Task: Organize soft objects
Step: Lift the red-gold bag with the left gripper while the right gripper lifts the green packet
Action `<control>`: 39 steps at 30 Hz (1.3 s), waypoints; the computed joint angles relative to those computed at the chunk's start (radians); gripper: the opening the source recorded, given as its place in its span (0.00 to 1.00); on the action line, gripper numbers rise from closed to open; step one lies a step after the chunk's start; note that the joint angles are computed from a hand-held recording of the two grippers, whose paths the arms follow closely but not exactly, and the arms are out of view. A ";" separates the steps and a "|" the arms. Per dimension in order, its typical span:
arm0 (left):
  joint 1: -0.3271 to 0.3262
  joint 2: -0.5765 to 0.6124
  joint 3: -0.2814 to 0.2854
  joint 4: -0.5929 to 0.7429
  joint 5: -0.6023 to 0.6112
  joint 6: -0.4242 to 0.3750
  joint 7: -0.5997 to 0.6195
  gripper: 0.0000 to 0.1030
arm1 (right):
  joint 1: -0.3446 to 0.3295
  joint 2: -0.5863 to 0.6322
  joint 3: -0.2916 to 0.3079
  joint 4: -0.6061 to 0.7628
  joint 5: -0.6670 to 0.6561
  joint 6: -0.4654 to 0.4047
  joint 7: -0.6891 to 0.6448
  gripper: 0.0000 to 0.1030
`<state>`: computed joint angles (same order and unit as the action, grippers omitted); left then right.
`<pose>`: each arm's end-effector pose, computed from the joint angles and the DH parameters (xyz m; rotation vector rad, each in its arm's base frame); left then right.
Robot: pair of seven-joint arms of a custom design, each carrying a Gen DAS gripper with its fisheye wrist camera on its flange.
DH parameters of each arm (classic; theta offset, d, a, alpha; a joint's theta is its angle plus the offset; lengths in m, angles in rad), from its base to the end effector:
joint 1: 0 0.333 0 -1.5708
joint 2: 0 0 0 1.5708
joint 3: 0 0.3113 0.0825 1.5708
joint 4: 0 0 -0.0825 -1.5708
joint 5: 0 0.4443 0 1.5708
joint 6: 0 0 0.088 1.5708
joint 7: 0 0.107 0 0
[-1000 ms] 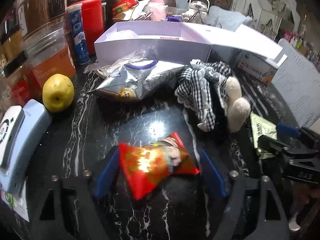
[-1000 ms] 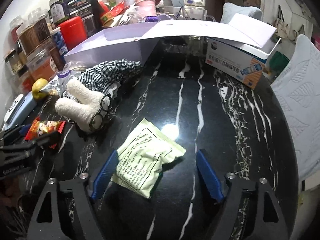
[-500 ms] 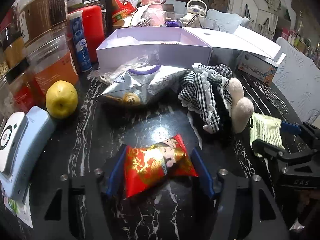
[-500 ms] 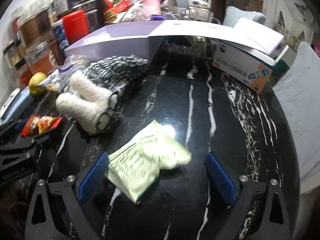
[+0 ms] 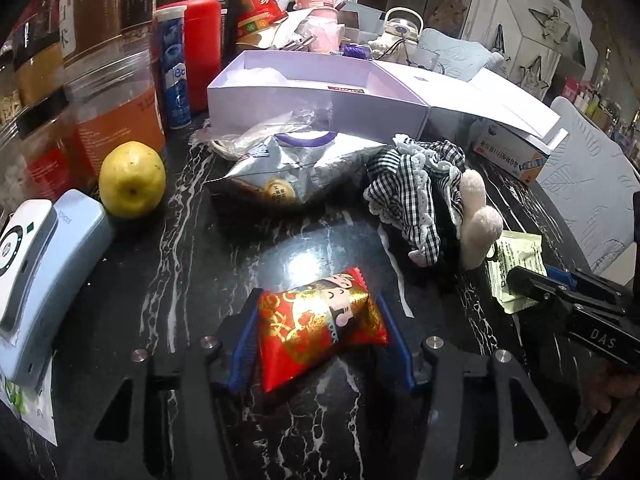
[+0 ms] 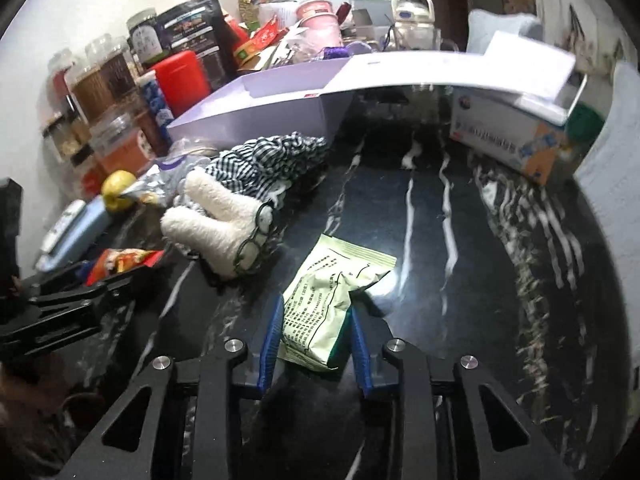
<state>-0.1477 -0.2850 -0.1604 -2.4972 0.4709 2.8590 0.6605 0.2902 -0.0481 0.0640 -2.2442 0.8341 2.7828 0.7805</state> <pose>0.4961 -0.1843 0.4151 -2.0157 1.6776 -0.7551 0.5741 0.1771 0.4025 -2.0420 1.2949 -0.2384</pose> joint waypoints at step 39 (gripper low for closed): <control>0.069 -0.164 -0.099 0.034 0.300 0.042 -0.226 0.51 | 0.088 -0.228 -0.057 -0.079 0.326 0.053 -0.361 0.09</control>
<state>-0.0789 -0.4493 -0.2599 -2.4634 0.7706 2.9014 0.4340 0.3787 -0.2762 0.0070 -2.3236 1.1598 2.8354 0.4197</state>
